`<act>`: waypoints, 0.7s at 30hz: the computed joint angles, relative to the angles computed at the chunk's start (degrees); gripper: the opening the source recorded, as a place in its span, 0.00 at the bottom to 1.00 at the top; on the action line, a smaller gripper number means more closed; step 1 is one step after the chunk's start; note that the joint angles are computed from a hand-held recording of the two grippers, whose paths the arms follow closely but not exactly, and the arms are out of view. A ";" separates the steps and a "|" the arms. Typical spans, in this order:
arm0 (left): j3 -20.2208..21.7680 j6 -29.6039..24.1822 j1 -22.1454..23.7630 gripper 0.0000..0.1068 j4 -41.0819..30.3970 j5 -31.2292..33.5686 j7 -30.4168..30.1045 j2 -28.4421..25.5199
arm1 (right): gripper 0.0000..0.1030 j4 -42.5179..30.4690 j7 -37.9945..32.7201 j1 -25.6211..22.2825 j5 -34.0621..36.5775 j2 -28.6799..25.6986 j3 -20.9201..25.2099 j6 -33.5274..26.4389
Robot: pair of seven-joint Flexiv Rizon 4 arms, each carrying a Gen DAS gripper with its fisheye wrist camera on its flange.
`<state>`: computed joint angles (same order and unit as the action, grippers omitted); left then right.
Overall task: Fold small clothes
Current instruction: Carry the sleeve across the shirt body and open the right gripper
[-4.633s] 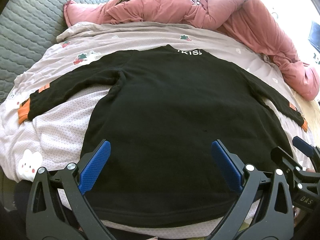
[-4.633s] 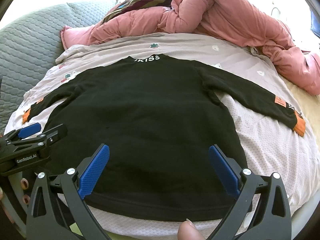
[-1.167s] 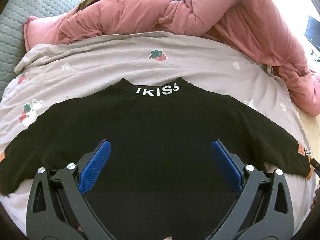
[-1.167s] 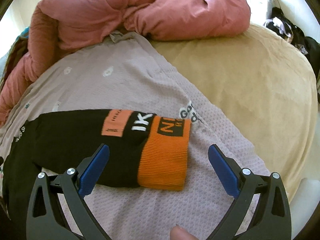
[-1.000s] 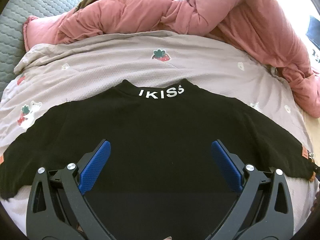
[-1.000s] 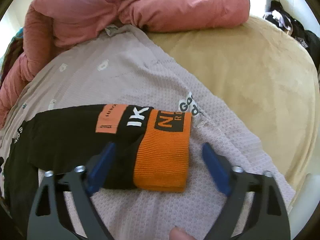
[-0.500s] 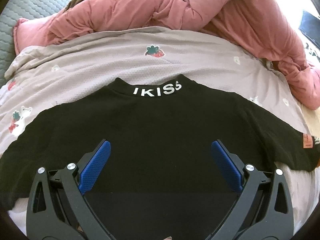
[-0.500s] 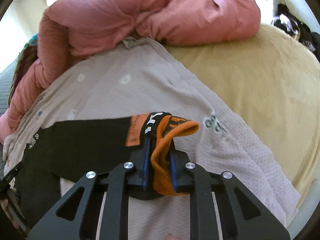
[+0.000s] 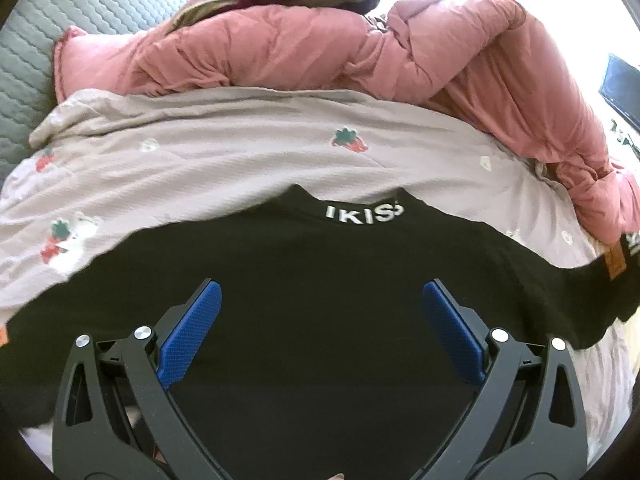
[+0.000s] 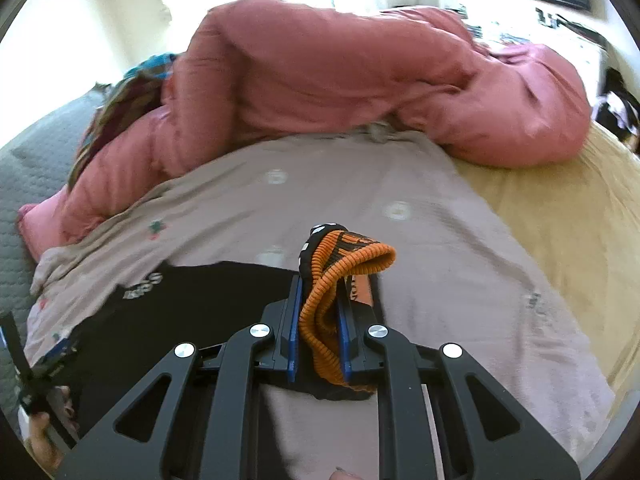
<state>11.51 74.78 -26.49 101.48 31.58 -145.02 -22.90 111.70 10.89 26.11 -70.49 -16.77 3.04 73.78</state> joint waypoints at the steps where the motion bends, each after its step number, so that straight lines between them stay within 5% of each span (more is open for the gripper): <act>1: 0.58 -0.74 -0.35 0.89 0.11 0.58 -0.25 0.42 | 0.14 -1.40 -1.18 0.58 1.21 -0.78 0.55 -0.62; 8: -0.77 3.36 3.90 0.89 5.25 -2.37 1.22 3.39 | 0.14 -10.97 -9.03 6.82 9.38 -6.68 1.23 -3.26; 21: -4.96 10.14 9.46 0.89 12.75 -16.59 15.12 3.63 | 0.14 -25.48 -26.07 15.34 26.50 -18.17 0.92 -4.76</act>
<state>6.55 84.93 -17.03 114.24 14.99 -129.90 -19.27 86.22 -15.18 41.44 -43.98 -34.94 3.97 69.02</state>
